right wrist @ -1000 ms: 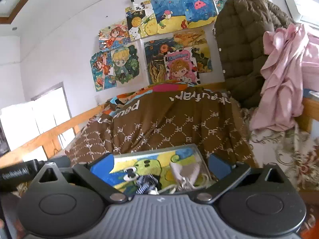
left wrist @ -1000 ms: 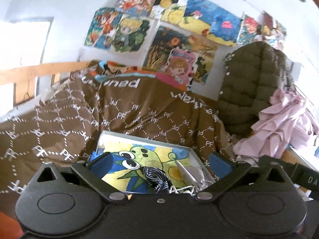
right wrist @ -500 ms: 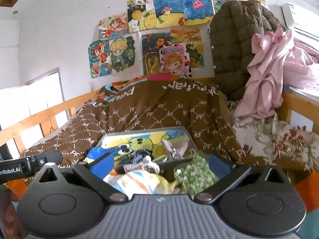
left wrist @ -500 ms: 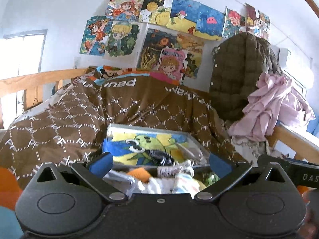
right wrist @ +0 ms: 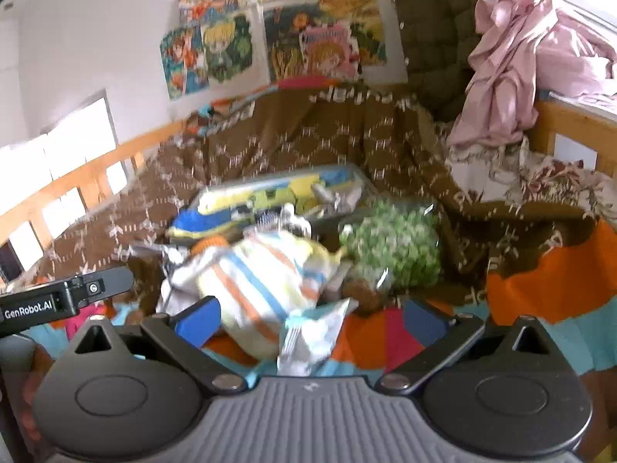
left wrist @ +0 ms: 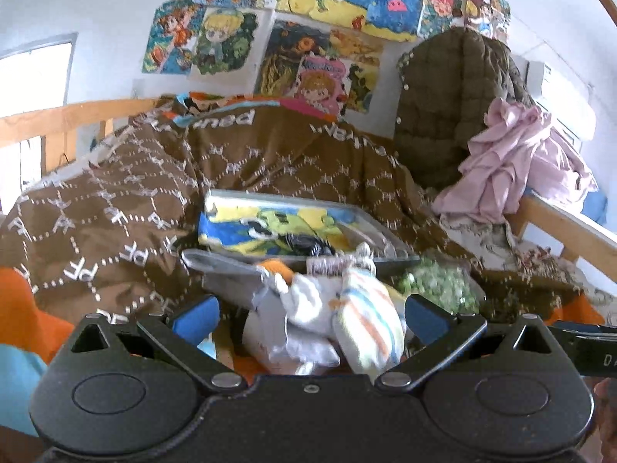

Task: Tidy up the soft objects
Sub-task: 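Move both tools back over the pile of soft items, then grasp the orange-and-blue striped towel with the left tool while the right tool grasps the tissue packet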

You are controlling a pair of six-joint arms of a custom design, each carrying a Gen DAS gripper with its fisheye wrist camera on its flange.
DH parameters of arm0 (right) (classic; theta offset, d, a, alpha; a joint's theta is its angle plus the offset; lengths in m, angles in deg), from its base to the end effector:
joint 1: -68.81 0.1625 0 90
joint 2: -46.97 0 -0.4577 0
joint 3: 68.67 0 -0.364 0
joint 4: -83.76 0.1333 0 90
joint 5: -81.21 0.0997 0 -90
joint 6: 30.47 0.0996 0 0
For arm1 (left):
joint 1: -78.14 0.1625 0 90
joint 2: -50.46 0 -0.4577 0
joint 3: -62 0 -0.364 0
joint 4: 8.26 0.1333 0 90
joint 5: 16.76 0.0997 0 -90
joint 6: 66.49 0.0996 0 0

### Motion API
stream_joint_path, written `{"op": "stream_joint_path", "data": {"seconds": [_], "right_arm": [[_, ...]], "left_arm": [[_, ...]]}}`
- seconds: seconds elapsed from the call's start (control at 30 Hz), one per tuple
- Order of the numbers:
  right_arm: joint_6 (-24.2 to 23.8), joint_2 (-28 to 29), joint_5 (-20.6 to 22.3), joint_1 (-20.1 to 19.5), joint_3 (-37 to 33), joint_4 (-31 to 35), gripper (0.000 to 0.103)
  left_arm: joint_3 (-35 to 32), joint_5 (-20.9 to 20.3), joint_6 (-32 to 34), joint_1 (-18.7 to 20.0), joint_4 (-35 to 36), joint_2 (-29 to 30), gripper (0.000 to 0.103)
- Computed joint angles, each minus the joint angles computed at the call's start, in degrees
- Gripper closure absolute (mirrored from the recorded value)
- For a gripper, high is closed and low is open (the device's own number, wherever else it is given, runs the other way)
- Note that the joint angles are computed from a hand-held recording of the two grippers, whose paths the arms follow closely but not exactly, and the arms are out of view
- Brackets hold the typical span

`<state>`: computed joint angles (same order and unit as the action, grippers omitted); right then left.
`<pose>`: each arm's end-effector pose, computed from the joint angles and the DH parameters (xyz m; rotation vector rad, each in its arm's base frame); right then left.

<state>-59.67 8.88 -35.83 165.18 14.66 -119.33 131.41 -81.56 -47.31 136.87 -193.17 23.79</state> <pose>0.1692 -0.7220 0.2453 0.3247 -2.1476 1.3116 -0.2696 -0.7824 0.1444 0.8241 2.3960 -1.2855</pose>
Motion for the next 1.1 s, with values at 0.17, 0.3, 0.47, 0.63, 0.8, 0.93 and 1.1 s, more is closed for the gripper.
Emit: {"op": "stream_joint_path", "data": {"seconds": [0.17,0.3,0.47,0.63,0.8,0.93,1.1], "right_arm": [[0.77,0.91,-3.58,0.24,-1.61,3.86,0.001],[3.82,1.05,-5.40,-0.10,-2.94,8.51,0.001],[5.70,1.53,-6.92,-0.47,-4.57,12.33,0.001],[6.15,2.27,-7.67,-0.55,-5.86,13.97,0.001],[7.04,2.62,-6.08,-1.02,-6.57,13.39,0.010],[7.01,3.46,-5.91,-1.26,-7.95,13.69,0.011],[5.99,4.61,-5.77,-1.47,-9.40,13.81,0.012]], "left_arm": [[0.82,-2.06,3.39,0.96,0.89,0.22,0.001],[-0.24,-3.89,7.64,1.39,2.27,1.03,0.001],[-3.18,-6.65,12.50,1.95,6.04,2.15,0.001],[-7.78,-9.30,14.27,2.50,10.54,3.90,0.001],[-13.55,-12.40,15.85,3.30,16.78,6.02,0.001],[-18.77,-15.63,16.96,4.17,23.05,7.90,0.001],[-25.99,-18.20,15.92,4.88,29.83,10.99,0.001]]}}
